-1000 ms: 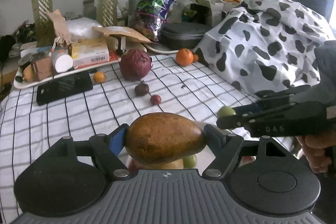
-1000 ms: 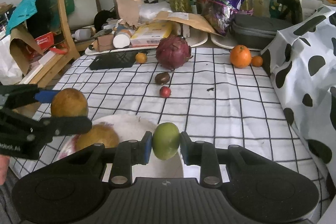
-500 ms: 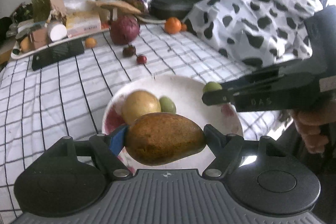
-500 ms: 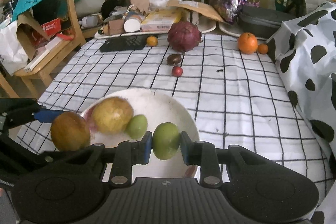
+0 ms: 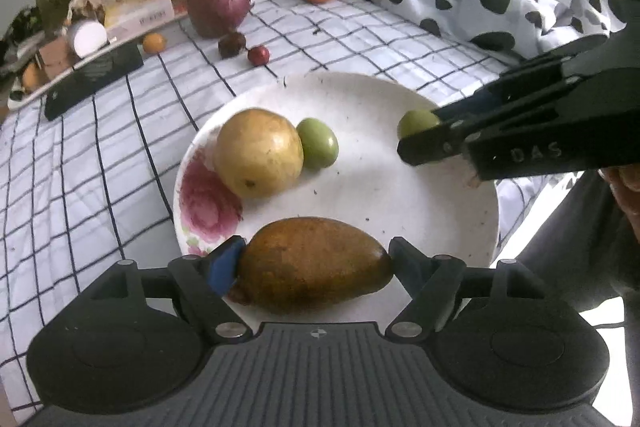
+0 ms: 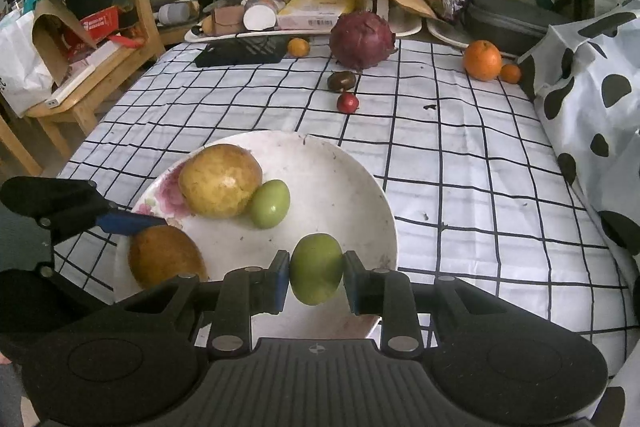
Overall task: Organize fruits
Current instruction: 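Carry the mango in the left tool and plum in the right tool to the plate, then open the right tool to drop the plum while the left tool lowers the mango onto the plate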
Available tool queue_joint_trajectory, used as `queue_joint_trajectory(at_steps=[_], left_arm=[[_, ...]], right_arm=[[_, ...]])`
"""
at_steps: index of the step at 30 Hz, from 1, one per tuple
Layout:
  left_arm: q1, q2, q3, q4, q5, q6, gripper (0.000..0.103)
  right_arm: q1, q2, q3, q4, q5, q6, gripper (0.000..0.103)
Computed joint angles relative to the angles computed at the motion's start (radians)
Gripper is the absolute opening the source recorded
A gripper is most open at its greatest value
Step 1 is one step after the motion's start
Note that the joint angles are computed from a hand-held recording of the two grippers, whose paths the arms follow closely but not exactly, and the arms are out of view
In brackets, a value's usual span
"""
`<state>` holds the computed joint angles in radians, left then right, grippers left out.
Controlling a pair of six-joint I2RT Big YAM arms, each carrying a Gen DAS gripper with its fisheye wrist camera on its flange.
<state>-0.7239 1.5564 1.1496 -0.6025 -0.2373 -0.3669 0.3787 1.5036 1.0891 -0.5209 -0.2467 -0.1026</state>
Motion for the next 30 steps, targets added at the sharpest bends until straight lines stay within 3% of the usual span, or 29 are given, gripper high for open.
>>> queue_joint_trajectory(at_steps=[5, 19, 20, 22, 25, 30], left_arm=[[-0.010, -0.037, -0.027, 0.059, -0.021, 0.002, 0.078], [-0.022, -0.079, -0.056, 0.063, -0.072, -0.046, 0.078], [-0.022, -0.084, -0.060, 0.063, -0.076, -0.054, 0.078], [-0.021, -0.095, -0.067, 0.060, -0.081, -0.076, 0.078], [-0.021, -0.113, -0.075, 0.044, -0.089, -0.109, 0.078], [-0.031, -0.133, -0.077, 0.000, -0.117, -0.159, 0.078]], right_arm=[[0.000, 0.007, 0.006, -0.011, -0.007, 0.002, 0.030], [0.011, 0.041, 0.035, -0.026, -0.035, 0.075, 0.032], [0.010, 0.041, 0.034, -0.018, -0.035, 0.082, 0.037], [0.009, 0.030, 0.024, 0.009, -0.031, 0.098, 0.061], [0.004, 0.002, -0.002, 0.050, -0.022, 0.104, 0.078], [0.003, -0.043, -0.040, 0.061, 0.038, 0.112, 0.094]])
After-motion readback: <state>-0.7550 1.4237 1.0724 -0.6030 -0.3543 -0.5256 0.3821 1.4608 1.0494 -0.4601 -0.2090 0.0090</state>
